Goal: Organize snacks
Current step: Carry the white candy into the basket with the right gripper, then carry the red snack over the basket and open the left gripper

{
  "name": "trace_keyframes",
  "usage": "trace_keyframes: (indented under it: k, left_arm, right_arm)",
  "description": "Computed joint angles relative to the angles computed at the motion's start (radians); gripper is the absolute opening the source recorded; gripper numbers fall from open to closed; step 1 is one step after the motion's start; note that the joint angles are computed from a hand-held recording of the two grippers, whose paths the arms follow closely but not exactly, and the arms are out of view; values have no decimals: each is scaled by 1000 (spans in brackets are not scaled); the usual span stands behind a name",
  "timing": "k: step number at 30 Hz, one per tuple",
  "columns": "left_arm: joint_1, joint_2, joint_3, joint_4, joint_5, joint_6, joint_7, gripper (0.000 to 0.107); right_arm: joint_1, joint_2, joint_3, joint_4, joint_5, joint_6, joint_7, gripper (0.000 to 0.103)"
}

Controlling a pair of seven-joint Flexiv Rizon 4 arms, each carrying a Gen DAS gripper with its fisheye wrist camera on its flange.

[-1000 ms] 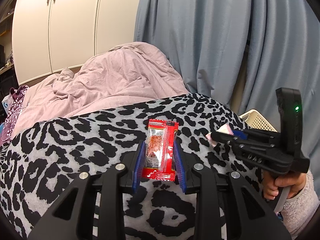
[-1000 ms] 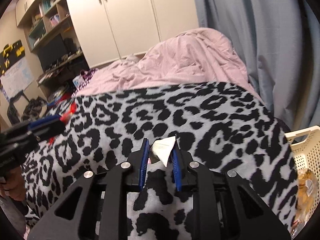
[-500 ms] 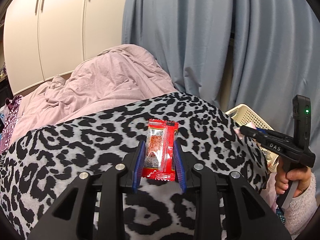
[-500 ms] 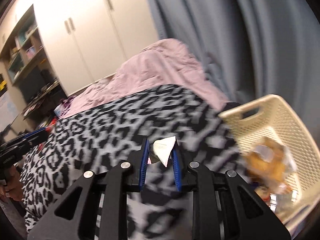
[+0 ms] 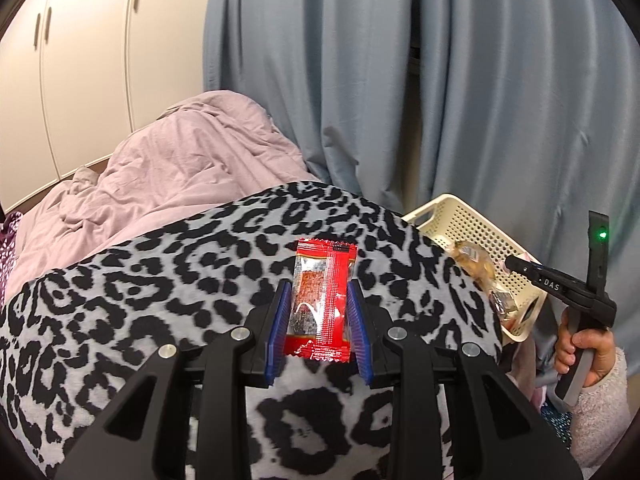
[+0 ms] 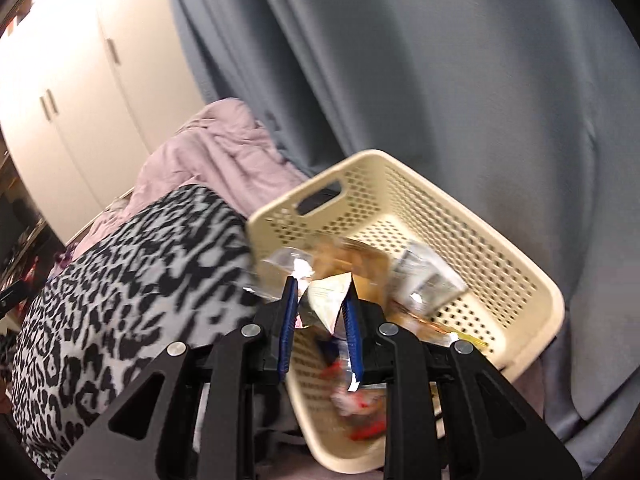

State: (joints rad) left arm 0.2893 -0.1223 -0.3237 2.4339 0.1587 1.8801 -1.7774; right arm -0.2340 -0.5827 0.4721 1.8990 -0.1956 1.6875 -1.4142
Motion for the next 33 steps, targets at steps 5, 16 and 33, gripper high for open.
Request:
trace_keyframes:
  k: [5, 16, 33]
  left_arm:
    - [-105, -21, 68, -23, -40, -10, 34, 29]
    - [-219, -73, 88, -72, -113, -29, 115, 29]
    - [-352, -236, 22, -265, -192, -123, 261, 29]
  right_arm:
    - [-35, -24, 22, -15, 8, -22, -5, 24]
    - [-68, -47, 35, -31, 73, -37, -21, 29]
    - [203, 43, -320, 184, 13, 252, 52, 45]
